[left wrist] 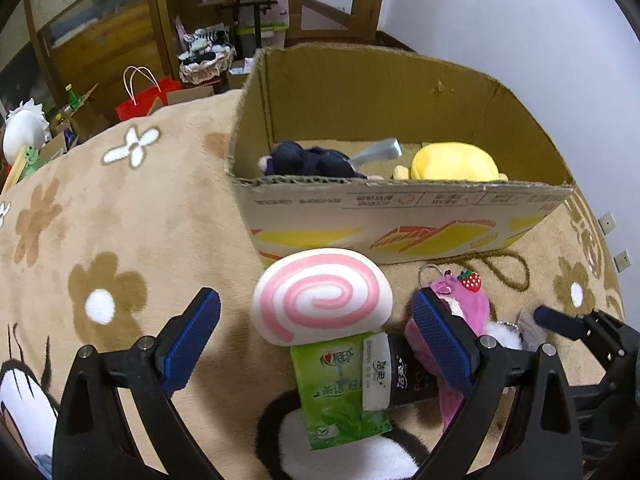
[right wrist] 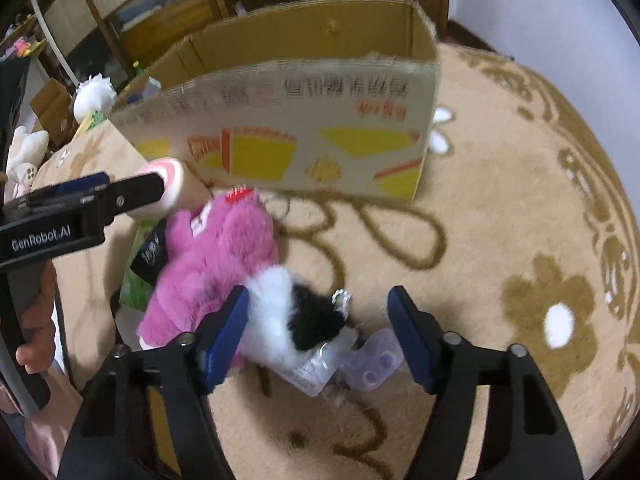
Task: Organize soft objects
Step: 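Grasp the swirl lollipop plush with the left tool while the right tool grasps the white-black plush, then lift and carry the lollipop plush and white-black plush over the box with both tools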
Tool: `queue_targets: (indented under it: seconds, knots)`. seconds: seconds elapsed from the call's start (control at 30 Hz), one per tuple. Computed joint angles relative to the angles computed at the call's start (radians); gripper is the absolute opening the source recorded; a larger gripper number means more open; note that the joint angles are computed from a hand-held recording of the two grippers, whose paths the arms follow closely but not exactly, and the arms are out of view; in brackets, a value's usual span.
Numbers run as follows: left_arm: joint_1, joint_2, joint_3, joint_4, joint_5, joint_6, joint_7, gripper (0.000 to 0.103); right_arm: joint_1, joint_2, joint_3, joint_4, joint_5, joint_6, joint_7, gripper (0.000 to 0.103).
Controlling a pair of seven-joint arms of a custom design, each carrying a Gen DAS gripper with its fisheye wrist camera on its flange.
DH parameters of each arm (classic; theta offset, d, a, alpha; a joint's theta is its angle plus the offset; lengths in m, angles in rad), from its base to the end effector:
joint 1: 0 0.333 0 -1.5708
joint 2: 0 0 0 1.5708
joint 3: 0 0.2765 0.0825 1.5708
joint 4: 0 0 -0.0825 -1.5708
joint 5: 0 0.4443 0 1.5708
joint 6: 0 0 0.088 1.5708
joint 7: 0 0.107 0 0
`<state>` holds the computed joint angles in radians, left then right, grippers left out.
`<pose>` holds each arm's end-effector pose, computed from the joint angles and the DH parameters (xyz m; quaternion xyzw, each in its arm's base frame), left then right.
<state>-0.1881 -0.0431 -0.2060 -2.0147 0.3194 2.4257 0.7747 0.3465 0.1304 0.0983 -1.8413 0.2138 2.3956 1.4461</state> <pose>0.5892 -0.2448 0.4575 -0.7499 0.6091 -0.1922 0.1724 0.6169 0.2938 0.4383 -0.8219 0.5216 -0.0467 0.2242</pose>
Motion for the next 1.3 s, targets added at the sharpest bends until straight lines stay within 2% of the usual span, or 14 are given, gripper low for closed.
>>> queue_targets:
  seconds: [0.17, 0.33, 0.4, 0.47, 0.5, 0.7, 1.0, 1.03, 1.3]
  knots:
    - [0.001, 0.052, 0.004, 0.039, -0.035, -0.014, 0.025, 0.096, 0.001, 0.031, 0.006, 0.026, 0.026, -0.034, -0.025, 0.057]
    - [0.006, 0.092, 0.01, 0.067, -0.072, -0.022, 0.033, 0.096, -0.005, 0.065, 0.009, 0.058, 0.071, -0.077, -0.044, 0.052]
    - [0.008, 0.107, 0.011, 0.077, -0.085, -0.027, 0.039, 0.09, -0.006, 0.073, 0.008, 0.065, 0.08, -0.084, -0.046, 0.051]
    - [0.009, 0.119, 0.011, 0.086, -0.107, -0.04, 0.051, 0.081, -0.004, 0.075, 0.008, 0.066, 0.079, -0.084, -0.048, 0.048]
    - [0.008, 0.122, 0.012, 0.089, -0.097, -0.046, 0.045, 0.08, -0.003, 0.074, 0.008, 0.064, 0.077, -0.081, -0.05, 0.048]
    - [0.006, 0.105, 0.012, 0.067, -0.078, -0.031, 0.027, 0.074, 0.006, 0.06, 0.006, 0.048, 0.045, -0.053, -0.06, 0.046]
    - [-0.004, 0.039, 0.005, 0.01, -0.036, -0.038, -0.035, 0.072, 0.007, 0.041, 0.003, 0.03, 0.029, 0.004, -0.058, 0.044]
    - [-0.003, 0.032, 0.005, 0.004, -0.031, -0.035, -0.044, 0.072, 0.005, 0.039, 0.002, 0.028, 0.028, 0.016, -0.056, 0.031]
    - [-0.003, -0.036, -0.005, -0.047, 0.019, -0.028, -0.119, 0.072, -0.009, 0.035, 0.002, 0.029, 0.066, 0.028, -0.071, 0.03]
